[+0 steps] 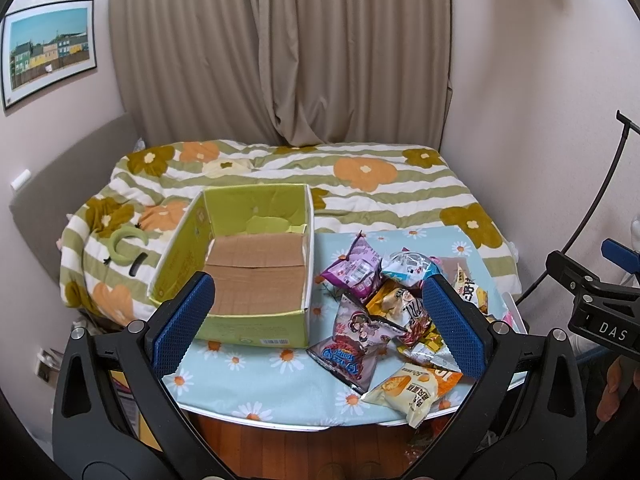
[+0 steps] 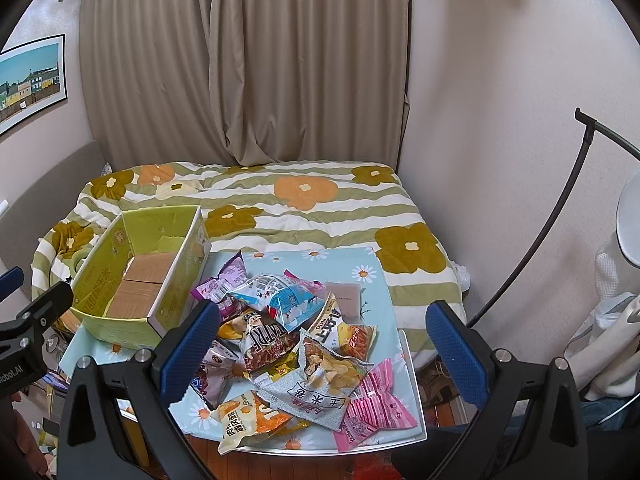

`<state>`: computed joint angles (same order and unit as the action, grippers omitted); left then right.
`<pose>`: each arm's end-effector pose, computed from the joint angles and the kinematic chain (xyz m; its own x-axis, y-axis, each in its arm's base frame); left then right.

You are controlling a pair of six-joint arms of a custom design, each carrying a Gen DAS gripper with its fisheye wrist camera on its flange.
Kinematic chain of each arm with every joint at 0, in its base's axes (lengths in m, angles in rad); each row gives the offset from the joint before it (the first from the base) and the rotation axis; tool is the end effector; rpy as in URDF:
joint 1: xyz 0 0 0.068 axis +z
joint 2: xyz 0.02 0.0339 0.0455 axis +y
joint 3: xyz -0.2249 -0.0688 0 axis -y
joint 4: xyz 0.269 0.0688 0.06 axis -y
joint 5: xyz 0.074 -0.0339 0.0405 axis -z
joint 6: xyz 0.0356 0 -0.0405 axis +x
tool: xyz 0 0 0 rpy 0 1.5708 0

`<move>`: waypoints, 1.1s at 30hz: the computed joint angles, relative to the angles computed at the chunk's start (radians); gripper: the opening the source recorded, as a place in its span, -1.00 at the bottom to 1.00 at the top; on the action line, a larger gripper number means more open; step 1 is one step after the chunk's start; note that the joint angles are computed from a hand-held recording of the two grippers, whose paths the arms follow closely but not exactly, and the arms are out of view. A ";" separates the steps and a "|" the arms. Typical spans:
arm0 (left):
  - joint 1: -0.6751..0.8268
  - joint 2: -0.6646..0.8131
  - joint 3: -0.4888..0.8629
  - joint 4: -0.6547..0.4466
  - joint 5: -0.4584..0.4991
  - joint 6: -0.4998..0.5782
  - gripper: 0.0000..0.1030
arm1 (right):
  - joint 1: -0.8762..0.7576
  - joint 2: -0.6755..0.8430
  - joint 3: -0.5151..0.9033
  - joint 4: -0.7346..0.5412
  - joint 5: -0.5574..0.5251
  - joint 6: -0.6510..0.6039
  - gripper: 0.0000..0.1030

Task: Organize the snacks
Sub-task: 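Grasp the purple cartoon snack bag with left gripper while right gripper grasps the white chip bag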

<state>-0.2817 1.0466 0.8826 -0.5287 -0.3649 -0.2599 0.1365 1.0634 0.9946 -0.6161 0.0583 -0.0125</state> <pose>0.2582 -0.0615 0.2550 -0.5918 -0.0787 -0.8022 -0.1616 0.9866 0.0225 0.2658 0.0344 0.2821 -0.6255 -0.0985 -0.7740 -0.0990 0.9940 -0.0465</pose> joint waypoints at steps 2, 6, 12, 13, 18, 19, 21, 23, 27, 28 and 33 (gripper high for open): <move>0.002 0.001 0.001 0.001 0.001 0.001 0.99 | 0.001 0.000 0.001 0.000 0.001 0.000 0.99; 0.000 -0.001 0.000 -0.001 0.000 0.000 0.99 | -0.002 0.001 0.001 -0.001 -0.002 0.000 0.99; 0.010 0.008 0.009 -0.009 0.014 0.012 0.99 | -0.001 0.006 0.007 -0.014 0.000 0.007 0.99; 0.014 0.018 0.018 -0.013 0.022 0.018 0.99 | -0.001 0.010 0.012 -0.023 -0.002 0.010 0.99; 0.040 0.086 0.011 0.015 0.063 0.055 0.99 | -0.027 0.052 0.000 -0.031 -0.033 0.005 0.99; 0.050 0.108 0.002 0.032 0.085 0.073 0.99 | -0.020 0.070 -0.011 -0.022 -0.027 0.011 0.99; 0.066 0.166 -0.017 0.072 0.123 0.108 0.99 | -0.022 0.109 -0.023 -0.006 -0.027 0.019 0.99; 0.096 0.237 -0.029 0.119 0.193 0.151 0.99 | -0.011 0.168 -0.033 0.012 -0.028 0.057 0.99; 0.126 0.427 -0.023 0.252 0.259 0.259 0.99 | -0.019 0.284 -0.050 0.065 -0.053 0.121 0.99; 0.131 0.474 -0.016 0.282 0.271 0.285 0.99 | -0.022 0.312 -0.055 0.080 -0.057 0.140 0.99; 0.120 0.716 0.036 0.438 0.312 0.370 0.99 | -0.037 0.426 -0.066 0.148 -0.064 0.202 0.99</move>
<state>-0.1612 1.7623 0.9190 -0.0903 -0.0531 0.1098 0.0996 1.4893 0.9290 -0.4685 -0.0055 0.1899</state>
